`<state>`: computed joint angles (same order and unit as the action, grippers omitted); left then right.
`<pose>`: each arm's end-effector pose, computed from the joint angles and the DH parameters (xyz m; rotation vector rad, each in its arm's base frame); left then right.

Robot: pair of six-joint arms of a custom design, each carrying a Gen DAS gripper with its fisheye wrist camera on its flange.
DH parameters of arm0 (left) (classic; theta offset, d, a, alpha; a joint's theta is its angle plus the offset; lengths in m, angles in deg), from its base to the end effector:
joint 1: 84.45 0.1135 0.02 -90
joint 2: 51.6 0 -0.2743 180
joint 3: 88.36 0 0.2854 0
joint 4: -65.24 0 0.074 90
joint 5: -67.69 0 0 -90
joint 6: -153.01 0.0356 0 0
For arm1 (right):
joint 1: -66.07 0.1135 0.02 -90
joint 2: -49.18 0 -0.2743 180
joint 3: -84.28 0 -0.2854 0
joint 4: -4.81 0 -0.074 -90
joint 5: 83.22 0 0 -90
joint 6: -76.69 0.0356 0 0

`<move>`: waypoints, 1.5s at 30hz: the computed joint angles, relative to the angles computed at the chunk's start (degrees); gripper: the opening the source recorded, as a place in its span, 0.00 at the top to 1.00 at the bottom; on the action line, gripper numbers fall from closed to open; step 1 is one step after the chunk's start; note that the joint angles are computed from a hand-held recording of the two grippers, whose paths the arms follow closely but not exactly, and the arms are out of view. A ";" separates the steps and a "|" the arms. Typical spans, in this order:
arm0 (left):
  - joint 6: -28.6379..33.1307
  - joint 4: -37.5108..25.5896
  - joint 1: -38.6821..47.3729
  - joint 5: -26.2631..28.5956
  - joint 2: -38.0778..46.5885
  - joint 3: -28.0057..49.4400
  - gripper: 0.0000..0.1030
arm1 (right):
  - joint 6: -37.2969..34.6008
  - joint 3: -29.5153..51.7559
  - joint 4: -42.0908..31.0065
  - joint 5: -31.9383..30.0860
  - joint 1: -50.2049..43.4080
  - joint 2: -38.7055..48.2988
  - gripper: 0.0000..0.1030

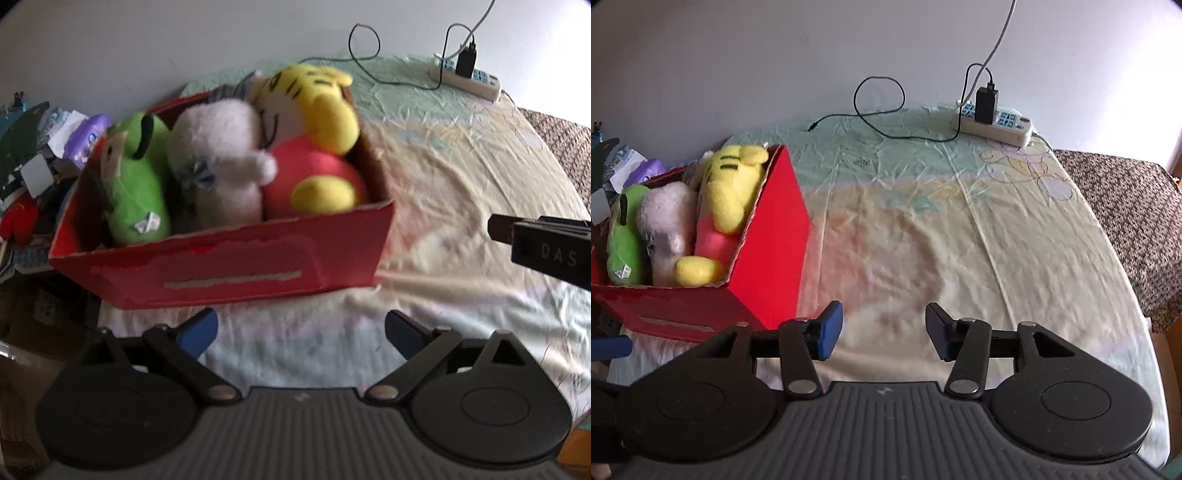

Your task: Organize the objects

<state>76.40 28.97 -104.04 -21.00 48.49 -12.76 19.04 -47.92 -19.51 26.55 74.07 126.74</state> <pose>0.3590 -0.1286 0.1696 0.7547 2.5219 -0.0672 0.2708 0.0259 0.1526 0.6487 2.3536 -0.1262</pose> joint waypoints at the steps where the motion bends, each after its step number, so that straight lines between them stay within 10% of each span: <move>1: 0.85 -0.45 0.70 0.68 0.60 0.39 0.05 | 1.20 0.36 -0.36 0.53 0.80 0.73 0.49; 19: 11.69 -1.16 7.56 5.54 5.52 4.95 0.05 | 15.15 7.43 -7.12 7.09 9.75 8.61 0.48; 45: 10.51 -3.48 15.65 7.38 9.13 14.54 0.05 | 8.58 18.91 -7.72 5.70 14.22 11.50 0.43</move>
